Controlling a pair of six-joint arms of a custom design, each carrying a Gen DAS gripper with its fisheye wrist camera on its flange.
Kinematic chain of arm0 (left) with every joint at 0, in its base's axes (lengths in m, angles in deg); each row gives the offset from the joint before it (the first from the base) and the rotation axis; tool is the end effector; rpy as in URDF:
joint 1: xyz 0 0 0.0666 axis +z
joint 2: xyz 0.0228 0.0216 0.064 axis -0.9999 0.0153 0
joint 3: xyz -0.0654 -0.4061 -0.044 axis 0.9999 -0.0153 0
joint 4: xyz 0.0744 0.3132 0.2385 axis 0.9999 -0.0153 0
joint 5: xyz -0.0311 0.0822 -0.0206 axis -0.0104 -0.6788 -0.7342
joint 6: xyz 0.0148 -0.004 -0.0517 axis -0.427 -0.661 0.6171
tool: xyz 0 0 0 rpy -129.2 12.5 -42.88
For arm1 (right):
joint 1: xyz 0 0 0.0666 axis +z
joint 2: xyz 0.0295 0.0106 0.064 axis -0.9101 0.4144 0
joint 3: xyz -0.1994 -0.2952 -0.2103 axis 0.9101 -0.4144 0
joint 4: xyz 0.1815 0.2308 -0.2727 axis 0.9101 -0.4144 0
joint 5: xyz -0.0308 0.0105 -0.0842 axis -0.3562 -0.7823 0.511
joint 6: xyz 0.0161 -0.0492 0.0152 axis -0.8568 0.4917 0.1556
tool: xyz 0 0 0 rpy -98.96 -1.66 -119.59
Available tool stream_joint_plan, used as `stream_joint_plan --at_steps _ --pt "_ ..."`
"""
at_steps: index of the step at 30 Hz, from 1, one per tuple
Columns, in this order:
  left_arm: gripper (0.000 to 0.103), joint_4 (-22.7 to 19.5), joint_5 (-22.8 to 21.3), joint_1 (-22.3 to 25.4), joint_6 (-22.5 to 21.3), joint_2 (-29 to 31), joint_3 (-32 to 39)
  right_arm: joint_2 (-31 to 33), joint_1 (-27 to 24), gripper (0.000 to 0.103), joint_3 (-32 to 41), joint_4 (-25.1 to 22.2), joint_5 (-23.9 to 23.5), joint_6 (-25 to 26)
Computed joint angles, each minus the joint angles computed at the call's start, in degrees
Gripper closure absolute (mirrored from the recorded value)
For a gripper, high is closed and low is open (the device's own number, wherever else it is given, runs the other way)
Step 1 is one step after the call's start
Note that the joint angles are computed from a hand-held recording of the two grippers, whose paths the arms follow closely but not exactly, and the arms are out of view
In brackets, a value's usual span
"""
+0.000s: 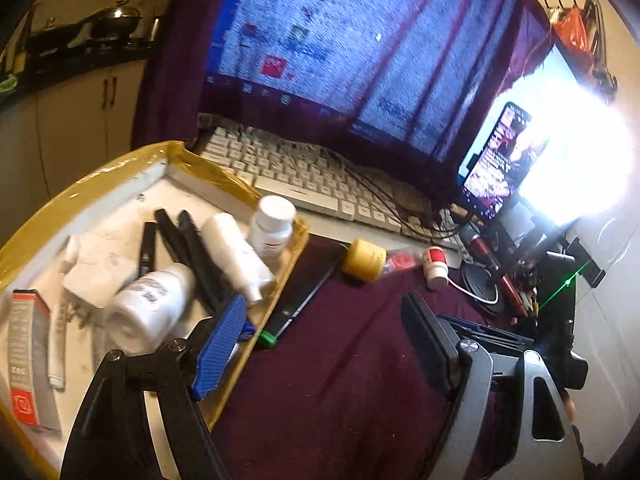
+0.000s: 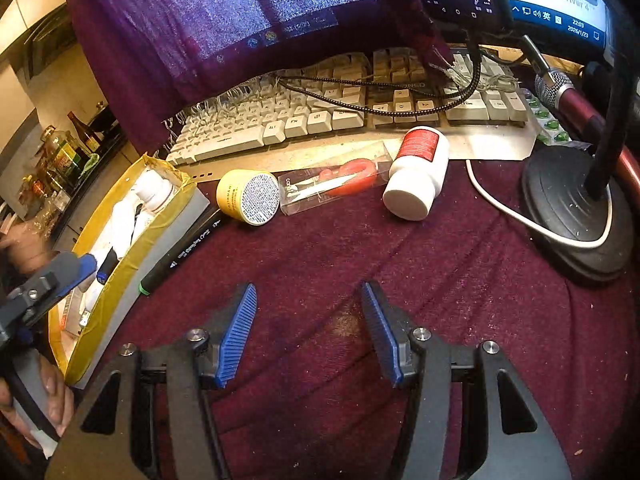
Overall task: Organize objects
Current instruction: 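Withdraw both open tools from the tray back over the cloth, then grasp the black marker with the left tool while the right tool grasps the yellow jar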
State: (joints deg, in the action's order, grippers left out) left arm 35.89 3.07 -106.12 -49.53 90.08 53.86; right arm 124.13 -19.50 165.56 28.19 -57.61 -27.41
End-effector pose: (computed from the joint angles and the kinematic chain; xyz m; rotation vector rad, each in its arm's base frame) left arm 0.4253 -0.1479 0.4722 0.5199 2.2712 -0.7405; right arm 0.3615 0.3547 0.4402 0.3915 2.3782 0.3732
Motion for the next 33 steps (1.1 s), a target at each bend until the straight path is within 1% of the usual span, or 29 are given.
stream_joint_plan --at_steps 5,8,11,13,15,16,19,20,21,22,23,24,28,30,31,33 --pt "0.028 -2.94 -2.25 -2.83 -2.84 2.34 2.55 0.05 0.03 0.049 -0.28 0.91 0.12 0.58" --pt "0.028 -3.41 -5.17 -5.06 -5.06 4.11 4.25 -0.61 -0.19 0.049 -1.31 2.19 -0.42 0.33" --pt "0.028 -6.21 -6.81 -6.76 -7.99 7.46 7.54 -1.19 -0.26 0.049 -2.15 3.25 -0.71 -0.24" --pt "0.028 -8.76 -7.13 -7.59 -10.80 9.81 9.63 -1.41 -0.28 0.049 -2.50 3.71 -0.87 -0.48" --pt "0.030 -11.03 -8.46 -8.22 -11.89 11.93 11.57 -1.69 -0.27 0.049 -2.91 4.19 -1.02 -0.63" --pt "0.030 -11.76 -8.59 -8.49 -12.87 12.54 12.22 -1.78 -0.30 0.049 -3.06 4.41 -1.12 -0.66" --pt "0.031 -13.08 -11.45 -9.64 -15.12 13.65 13.54 -2.00 -0.35 0.049 -3.41 4.90 -1.34 -0.96" --pt "0.037 -13.52 -13.31 -10.25 -15.95 13.99 13.92 -2.03 -0.40 0.049 -3.46 4.99 -1.45 -1.00" --pt "0.040 -13.70 -16.07 -10.95 -16.70 14.12 14.03 -2.07 -0.42 0.049 -3.53 5.10 -1.53 -1.05" --pt "0.047 -13.68 -18.02 -11.24 -17.08 14.14 13.97 -2.13 -0.43 0.049 -3.62 5.24 -1.59 -1.09" --pt "0.051 -13.76 -19.36 -11.44 -17.29 14.09 13.92 -2.18 -0.47 0.049 -3.72 5.45 -1.68 -1.07" --pt "0.053 -14.30 -19.63 -11.49 -17.65 14.18 14.09 -2.20 -0.47 0.049 -3.77 5.53 -1.69 -1.03" --pt "0.066 -16.97 -19.00 -11.45 -18.82 14.23 14.65 -1.83 -0.27 0.049 -3.29 4.93 -1.16 -0.89" --pt "0.069 -17.26 -20.52 -11.72 -18.87 13.67 14.09 -1.90 -0.23 0.049 -3.40 5.01 -1.09 -1.00" --pt "0.069 -17.53 -20.29 -11.65 -18.93 13.39 13.93 -2.04 -0.30 0.049 -3.62 5.33 -1.24 -1.09" --pt "0.069 -18.98 -16.59 -11.00 -18.36 13.31 14.30 -2.12 -0.39 0.049 -3.78 5.62 -1.29 -1.24"
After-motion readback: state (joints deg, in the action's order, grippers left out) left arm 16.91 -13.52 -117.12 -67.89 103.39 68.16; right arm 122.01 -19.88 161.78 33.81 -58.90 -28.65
